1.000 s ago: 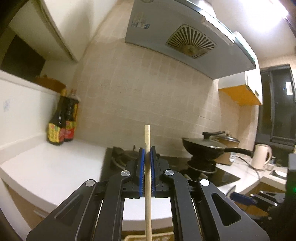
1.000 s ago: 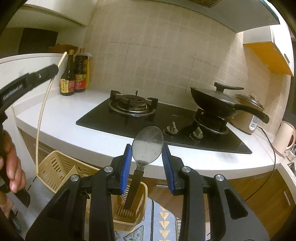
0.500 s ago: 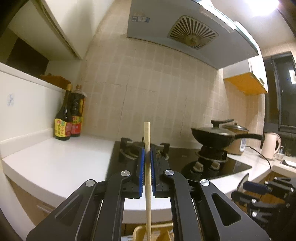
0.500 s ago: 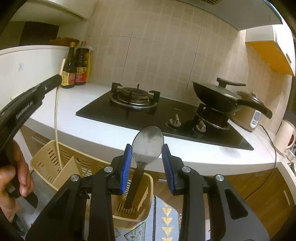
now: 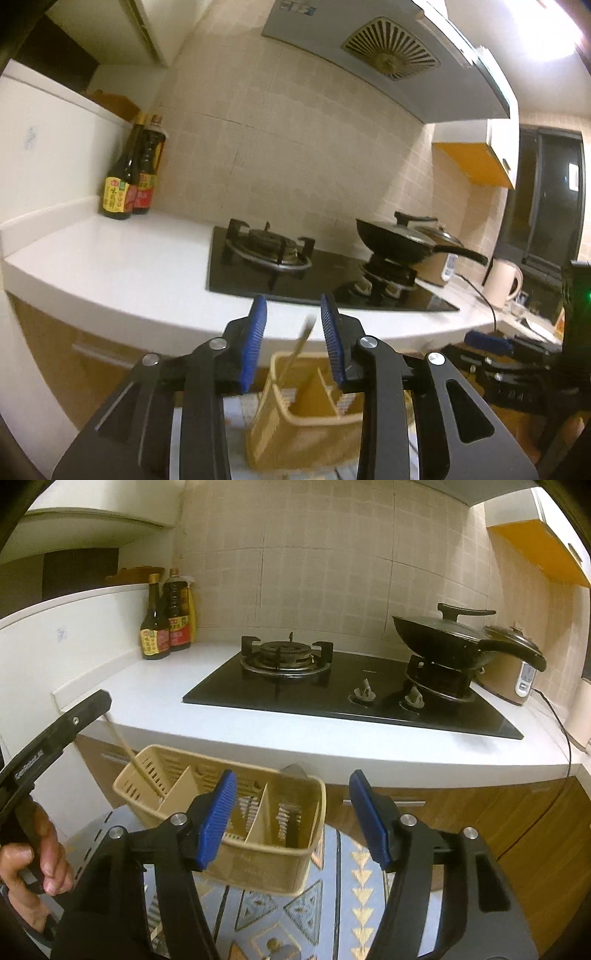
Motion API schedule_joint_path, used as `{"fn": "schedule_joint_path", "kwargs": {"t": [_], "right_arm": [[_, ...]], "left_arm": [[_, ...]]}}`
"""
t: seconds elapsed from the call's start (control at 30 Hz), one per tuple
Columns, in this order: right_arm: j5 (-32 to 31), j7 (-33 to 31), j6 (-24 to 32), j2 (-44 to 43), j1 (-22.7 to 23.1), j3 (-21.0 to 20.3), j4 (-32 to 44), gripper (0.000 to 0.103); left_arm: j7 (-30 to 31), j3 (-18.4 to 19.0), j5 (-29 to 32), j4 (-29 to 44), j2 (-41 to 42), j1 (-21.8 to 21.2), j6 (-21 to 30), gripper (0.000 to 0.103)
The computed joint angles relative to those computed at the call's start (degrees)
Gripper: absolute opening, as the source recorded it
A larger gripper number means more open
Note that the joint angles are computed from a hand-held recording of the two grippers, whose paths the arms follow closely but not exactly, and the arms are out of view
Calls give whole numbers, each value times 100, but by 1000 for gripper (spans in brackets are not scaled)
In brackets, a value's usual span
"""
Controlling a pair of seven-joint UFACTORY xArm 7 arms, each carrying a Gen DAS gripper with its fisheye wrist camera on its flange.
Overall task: Organize utensils
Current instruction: 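Lower the chopstick into the beige basket and open the left tool while the right releases the spoon, then grasp the black plastic spoon with the left tool while the right grasps another clear spoon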
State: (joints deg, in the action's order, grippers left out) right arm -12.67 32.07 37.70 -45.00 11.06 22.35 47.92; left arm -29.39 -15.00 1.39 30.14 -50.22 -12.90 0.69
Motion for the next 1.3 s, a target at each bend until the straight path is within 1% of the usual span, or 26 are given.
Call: {"fn": "schedule_joint_path", "kwargs": {"t": [0.03, 0.1, 0.13, 0.17, 0.2, 0.3, 0.33, 0.37, 0.4, 0.5, 0.57, 0.63, 0.73, 0.77, 0.83, 0.87, 0.9, 1.03, 1.13, 1.3], "right_arm": [[26, 8, 94, -74, 40, 2, -1, 60], [82, 54, 299, -261, 100, 24, 9, 60], [122, 56, 402, -347, 145, 24, 24, 60], [163, 42, 481, -411, 189, 11, 32, 60], [234, 18, 619, -485, 260, -11, 64, 60], [468, -68, 1039, -601, 452, -57, 160, 60], [573, -110, 1170, -614, 534, -96, 178, 59], [676, -143, 1307, -616, 603, -127, 204, 59], [814, -176, 1473, -623, 701, -173, 213, 59], [1187, -251, 1847, -634, 937, -295, 146, 59], [1358, -282, 2049, -621, 1021, -341, 100, 58], [1588, -323, 2245, -576, 1149, -423, 19, 58], [2078, -395, 2391, -528, 1404, -650, -185, 56], [2251, -403, 2421, -510, 1476, -717, -271, 55], [2464, -384, 2421, -551, 1558, -735, -443, 55], [2526, -385, 2414, -565, 1579, -743, -493, 54], [2630, -383, 2398, -575, 1624, -765, -570, 54], [2831, -381, 2383, -547, 1724, -751, -697, 54], [2837, -391, 2359, -381, 1741, -689, -636, 51], [2815, -432, 2210, 15, 1769, -636, -447, 50]], "left_arm": [[39, 56, 7, -24, -109, -86, 142, 30], [187, 268, -14, -73, -355, -417, 518, 37], [319, 446, -51, -113, -538, -693, 777, 39], [390, 506, -92, -118, -641, -804, 955, 43], [473, 566, -136, -115, -817, -931, 1300, 43], [701, 649, -305, -104, -1145, -1199, 2103, 43], [821, 723, -401, -60, -1238, -1377, 2594, 43], [912, 748, -494, -43, -1279, -1458, 2862, 43], [1033, 806, -616, -9, -1311, -1609, 3329, 43], [1111, 754, -947, -11, -1329, -1659, 4294, 43], [1191, 826, -1252, -139, -1384, -1768, 4685, 43], [1235, 873, -1570, -304, -1478, -1850, 4928, 43], [1311, 865, -1871, -452, -1529, -1885, 5268, 43], [1331, 838, -1937, -492, -1538, -1873, 5339, 41], [1393, 825, -2118, -596, -1579, -1921, 5443, 33], [1430, 826, -2191, -642, -1603, -1939, 5480, 27], [1436, 792, -2234, -657, -1614, -1932, 5524, 26], [1423, 616, -2264, -678, -1572, -1860, 5613, 26], [1338, 384, -2087, -548, -1341, -1724, 5675, 26], [1273, 244, -1936, -447, -1073, -1722, 5588, 26]]}}
